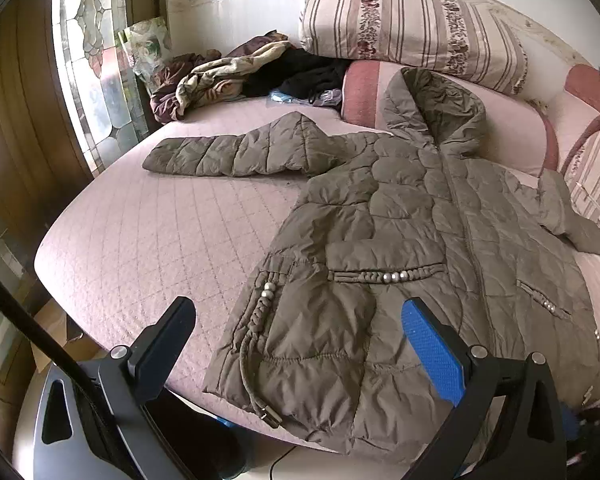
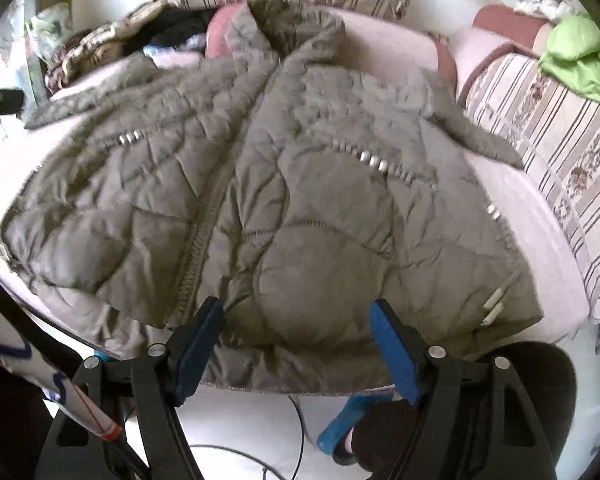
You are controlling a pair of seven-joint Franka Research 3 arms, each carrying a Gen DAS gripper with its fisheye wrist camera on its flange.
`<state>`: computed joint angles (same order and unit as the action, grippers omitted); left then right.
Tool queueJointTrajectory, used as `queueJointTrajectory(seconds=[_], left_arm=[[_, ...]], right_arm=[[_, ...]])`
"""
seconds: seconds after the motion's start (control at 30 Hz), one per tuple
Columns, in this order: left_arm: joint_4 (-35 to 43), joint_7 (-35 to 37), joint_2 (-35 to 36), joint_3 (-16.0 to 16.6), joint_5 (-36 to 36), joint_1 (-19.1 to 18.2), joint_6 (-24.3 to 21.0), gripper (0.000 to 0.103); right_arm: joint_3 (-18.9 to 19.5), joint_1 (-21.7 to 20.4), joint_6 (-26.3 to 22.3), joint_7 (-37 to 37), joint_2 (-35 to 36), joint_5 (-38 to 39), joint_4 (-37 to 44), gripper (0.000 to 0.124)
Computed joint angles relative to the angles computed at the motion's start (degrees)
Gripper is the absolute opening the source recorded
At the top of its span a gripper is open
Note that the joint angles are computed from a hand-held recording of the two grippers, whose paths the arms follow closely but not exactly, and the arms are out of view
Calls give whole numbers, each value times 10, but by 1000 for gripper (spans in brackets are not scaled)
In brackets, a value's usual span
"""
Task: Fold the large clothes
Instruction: 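Move both tools over the spread olive quilted coat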
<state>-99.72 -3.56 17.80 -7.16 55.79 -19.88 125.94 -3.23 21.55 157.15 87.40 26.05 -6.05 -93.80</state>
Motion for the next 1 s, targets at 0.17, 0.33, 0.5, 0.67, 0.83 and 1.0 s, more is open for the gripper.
queueJointTrajectory(seconds=[0.17, 0.33, 0.5, 0.67, 0.83, 1.0], left_arm=[[-13, -11, -8, 0, 21, -2, 23, 103], [-24, -25, -17, -2, 24, 1, 37, 103], [-19, -25, -17, -5, 25, -2, 13, 103], [-18, -22, -16, -6, 18, 0, 10, 103], [-17, -18, -13, -5, 16, 1, 13, 103], [-11, -12, -7, -4, 16, 1, 14, 103]], right_arm=[[-83, 59, 137, 113, -27, -69, -40, 87], [-119, 84, 177, 121, 0, -96, 4, 94], [-79, 55, 114, 80, 23, -68, 59, 94], [-60, 42, 99, 69, 25, -51, 65, 94], [-65, 46, 91, 78, 32, -53, 75, 94], [-57, 37, 69, 77, 47, -46, 101, 94]])
